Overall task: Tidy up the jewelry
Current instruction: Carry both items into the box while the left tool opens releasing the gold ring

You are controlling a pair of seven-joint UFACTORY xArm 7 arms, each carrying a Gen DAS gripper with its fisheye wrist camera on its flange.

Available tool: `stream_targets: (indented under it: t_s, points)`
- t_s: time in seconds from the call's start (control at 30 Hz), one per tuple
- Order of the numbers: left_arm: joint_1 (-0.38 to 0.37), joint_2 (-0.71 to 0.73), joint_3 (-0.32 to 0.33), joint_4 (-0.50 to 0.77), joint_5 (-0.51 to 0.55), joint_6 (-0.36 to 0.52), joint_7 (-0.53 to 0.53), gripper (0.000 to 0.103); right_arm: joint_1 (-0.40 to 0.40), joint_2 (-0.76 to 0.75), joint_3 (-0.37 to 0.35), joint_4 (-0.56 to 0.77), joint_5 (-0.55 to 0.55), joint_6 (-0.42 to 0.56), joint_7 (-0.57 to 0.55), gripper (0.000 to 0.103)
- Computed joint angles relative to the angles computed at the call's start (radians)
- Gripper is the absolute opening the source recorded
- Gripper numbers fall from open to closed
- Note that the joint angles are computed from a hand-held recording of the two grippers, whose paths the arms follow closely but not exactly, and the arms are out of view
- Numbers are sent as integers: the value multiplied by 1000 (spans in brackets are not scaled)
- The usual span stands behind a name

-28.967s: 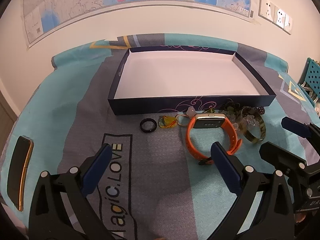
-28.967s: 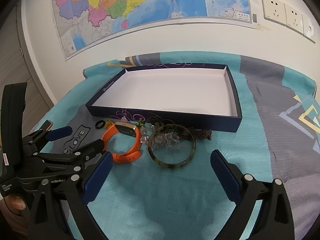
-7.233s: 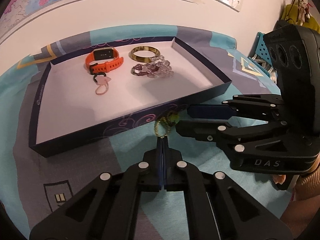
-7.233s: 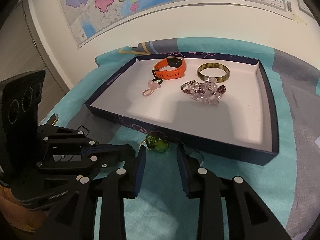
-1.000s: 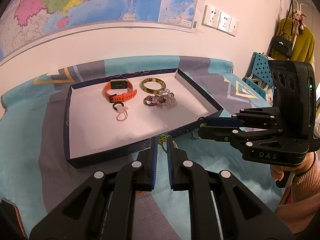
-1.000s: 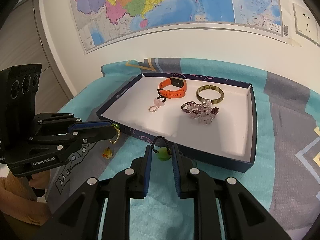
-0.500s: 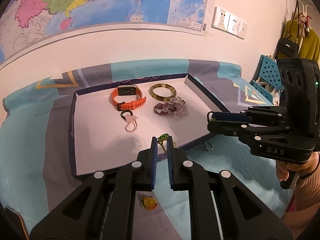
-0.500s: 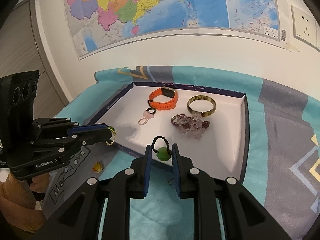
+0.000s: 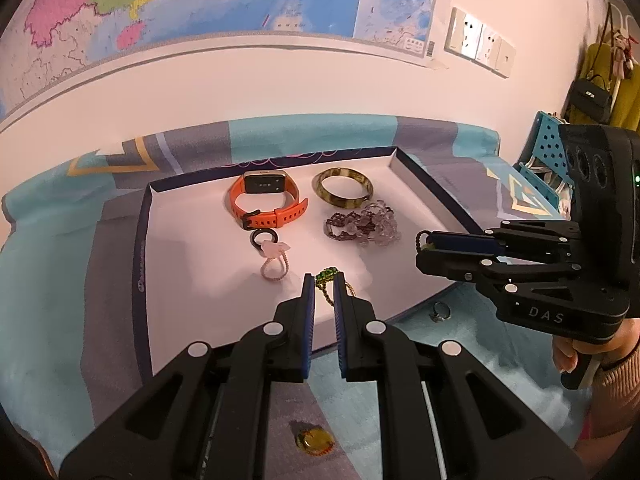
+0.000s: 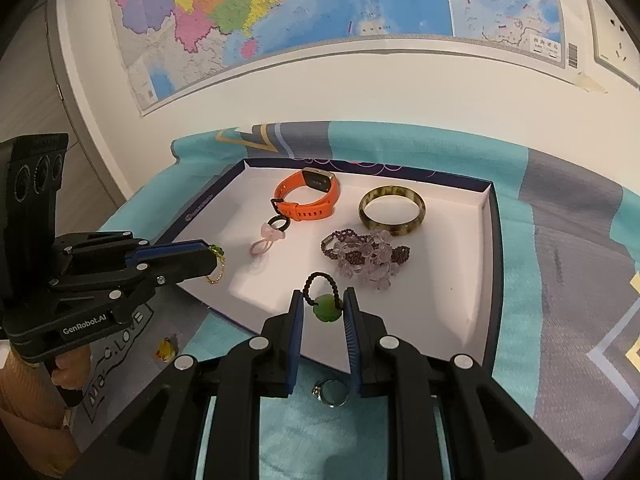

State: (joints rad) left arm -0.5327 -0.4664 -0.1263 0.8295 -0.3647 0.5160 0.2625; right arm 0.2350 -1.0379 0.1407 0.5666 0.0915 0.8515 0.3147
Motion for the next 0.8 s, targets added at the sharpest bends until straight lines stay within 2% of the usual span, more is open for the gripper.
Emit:
stream_targets:
  t_s: [0.8]
  points:
    - [40,111,-41,60,81,-1,-65,10,-13,99,-11,11,-7,-24,-7,18]
